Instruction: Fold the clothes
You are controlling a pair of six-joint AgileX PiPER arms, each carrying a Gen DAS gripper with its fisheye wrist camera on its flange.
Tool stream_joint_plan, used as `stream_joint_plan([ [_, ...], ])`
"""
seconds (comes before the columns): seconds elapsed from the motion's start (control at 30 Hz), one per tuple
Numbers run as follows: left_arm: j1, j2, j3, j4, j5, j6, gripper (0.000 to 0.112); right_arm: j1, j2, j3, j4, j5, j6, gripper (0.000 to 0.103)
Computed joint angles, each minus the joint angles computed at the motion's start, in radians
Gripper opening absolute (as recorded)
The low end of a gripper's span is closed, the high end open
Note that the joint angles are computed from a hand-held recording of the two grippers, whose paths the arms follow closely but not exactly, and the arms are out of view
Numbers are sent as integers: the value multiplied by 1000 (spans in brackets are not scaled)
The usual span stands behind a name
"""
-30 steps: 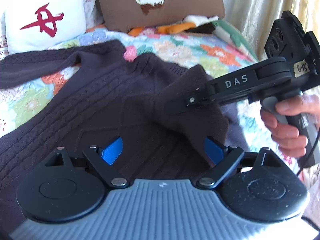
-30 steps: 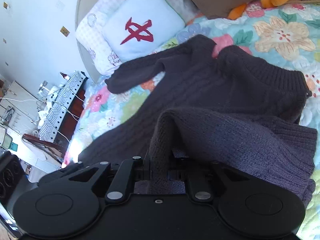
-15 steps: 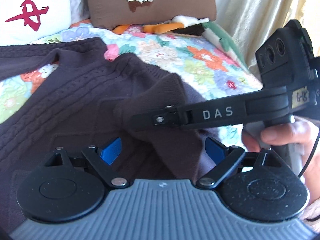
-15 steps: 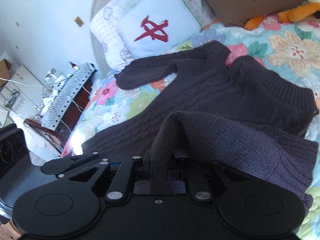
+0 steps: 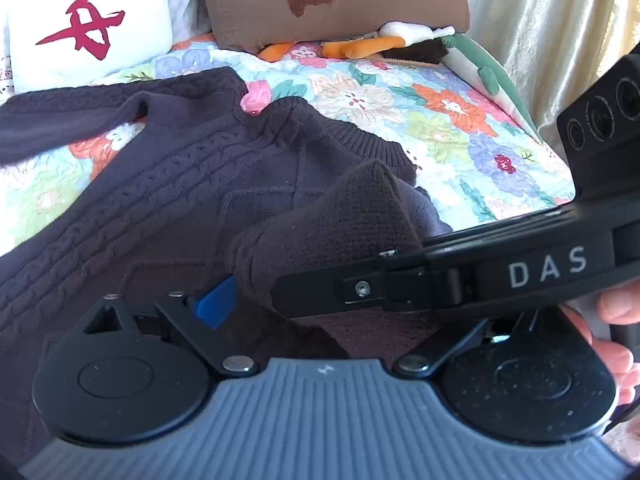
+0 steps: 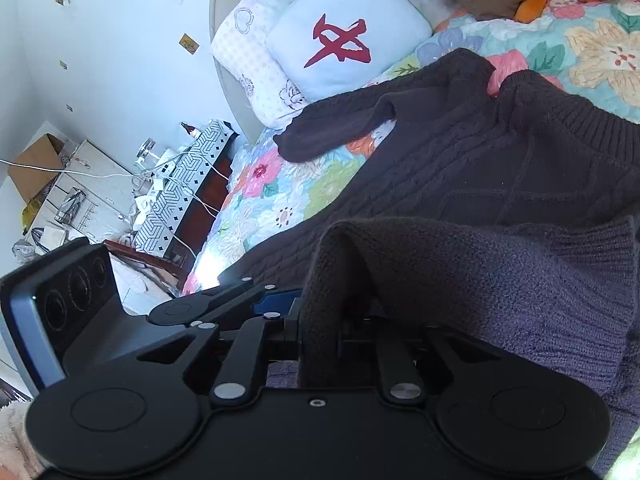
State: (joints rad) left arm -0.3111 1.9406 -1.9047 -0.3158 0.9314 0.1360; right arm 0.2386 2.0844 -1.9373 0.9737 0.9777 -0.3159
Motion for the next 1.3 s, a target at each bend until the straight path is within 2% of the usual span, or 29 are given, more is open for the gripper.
stream_joint_plan([
  [0.07,6,0,14,-12,-15,4,74,-4,-1,3,7,2,0,18],
  [0.13,6,-2,30,-11,-32,5,66,-12,4,6,28,7,5,18],
  [0.2,1,12,9,3,-9,-35,60,-18,9,9,42,12,10,18],
  [0.27,-4,28,-17,22,18,-85,42,-20,12,8,43,14,21,18],
  [0.3,-11,32,-25,47,23,-114,37,-24,11,10,47,12,23,20],
  [0.33,-16,34,-27,76,25,-140,24,-28,8,14,54,9,24,20],
  [0.37,-20,36,-27,104,25,-162,19,-32,6,19,61,7,24,21],
  [0.43,-14,42,-26,130,27,-197,19,-48,-8,38,76,-4,33,26],
  [0.5,-2,47,-20,143,28,-229,17,-55,-39,61,19,-33,53,32],
  [0.57,-11,61,-36,203,55,-265,17,-45,-61,53,-130,-50,130,36],
  [0.67,-42,85,-68,318,107,-317,17,-19,-69,10,-393,-28,296,44],
  [0.77,-81,104,-83,427,138,-343,20,-19,-85,41,-539,-36,427,46],
  [0.87,-93,102,-68,470,126,-362,20,-51,-111,96,-622,-45,575,46],
  [0.97,-93,69,-22,492,77,-390,18,-66,-150,148,-692,-50,610,48],
  [1.17,-104,-47,137,612,-83,-483,17,-110,-155,188,-590,-16,500,55],
  [1.2,-94,-52,145,604,-87,-485,18,-110,-146,182,-578,-2,486,55],
  [1.3,-52,-26,120,536,-30,-478,24,-96,-127,165,-587,16,502,59],
])
